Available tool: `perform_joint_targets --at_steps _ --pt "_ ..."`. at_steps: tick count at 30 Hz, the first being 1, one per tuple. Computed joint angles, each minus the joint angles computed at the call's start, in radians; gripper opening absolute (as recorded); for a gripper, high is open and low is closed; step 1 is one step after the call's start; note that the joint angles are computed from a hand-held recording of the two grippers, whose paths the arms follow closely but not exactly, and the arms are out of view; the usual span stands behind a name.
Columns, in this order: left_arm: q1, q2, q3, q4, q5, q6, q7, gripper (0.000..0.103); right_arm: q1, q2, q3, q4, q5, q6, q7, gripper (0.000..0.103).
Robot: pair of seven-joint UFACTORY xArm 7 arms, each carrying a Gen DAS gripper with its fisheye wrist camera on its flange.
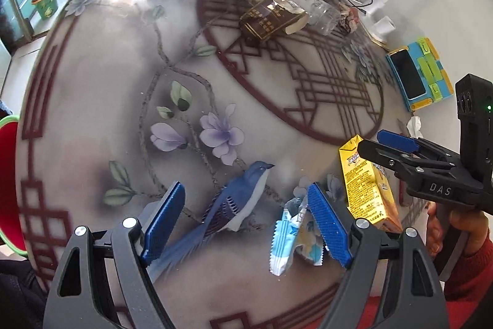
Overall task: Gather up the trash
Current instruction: 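Grasp the blue-white wrapper with the left gripper while the right gripper reaches toward the orange tea carton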
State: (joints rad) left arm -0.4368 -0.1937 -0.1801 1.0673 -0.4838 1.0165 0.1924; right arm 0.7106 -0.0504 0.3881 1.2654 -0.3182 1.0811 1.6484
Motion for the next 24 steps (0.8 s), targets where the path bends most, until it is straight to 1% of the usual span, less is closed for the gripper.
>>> perform_joint_targets --at_steps 4,9,14,18,20,21,22,23,24 --pt "-0.002 -0.028 0.001 -0.028 -0.006 -0.010 -0.005 0.078 0.007 0.026 -0.001 0.036 -0.027 -0.012 -0.021 0.076" --pt "-0.020 -0.071 0.002 -0.076 -0.021 0.006 0.018 0.078 0.028 0.031 0.002 0.063 -0.056 0.025 -0.004 0.076" --pt "-0.031 -0.077 0.002 -0.102 -0.037 0.021 0.019 0.078 0.046 0.037 0.007 0.082 -0.041 0.081 -0.020 0.076" --pt "-0.043 -0.069 0.000 -0.105 -0.058 0.027 0.042 0.077 0.052 0.031 0.008 0.070 -0.023 0.069 -0.022 0.076" --pt "-0.049 -0.058 -0.007 -0.098 -0.051 0.036 0.052 0.076 0.056 0.032 0.011 0.074 -0.022 0.069 -0.031 0.076" --pt "-0.052 -0.051 -0.011 -0.094 -0.046 0.041 0.054 0.071 0.058 0.033 0.012 0.078 -0.020 0.069 -0.039 0.076" --pt "-0.053 -0.046 -0.013 -0.090 -0.044 0.048 0.056 0.062 0.060 0.034 0.013 0.081 -0.018 0.070 -0.046 0.076" --pt "-0.055 -0.038 -0.014 -0.086 -0.045 0.054 0.059 0.056 0.062 0.035 0.014 0.086 -0.014 0.075 -0.062 0.076" --pt "-0.056 -0.033 -0.014 -0.087 -0.049 0.058 0.063 0.041 0.065 0.037 0.015 0.093 -0.016 0.086 -0.073 0.076"
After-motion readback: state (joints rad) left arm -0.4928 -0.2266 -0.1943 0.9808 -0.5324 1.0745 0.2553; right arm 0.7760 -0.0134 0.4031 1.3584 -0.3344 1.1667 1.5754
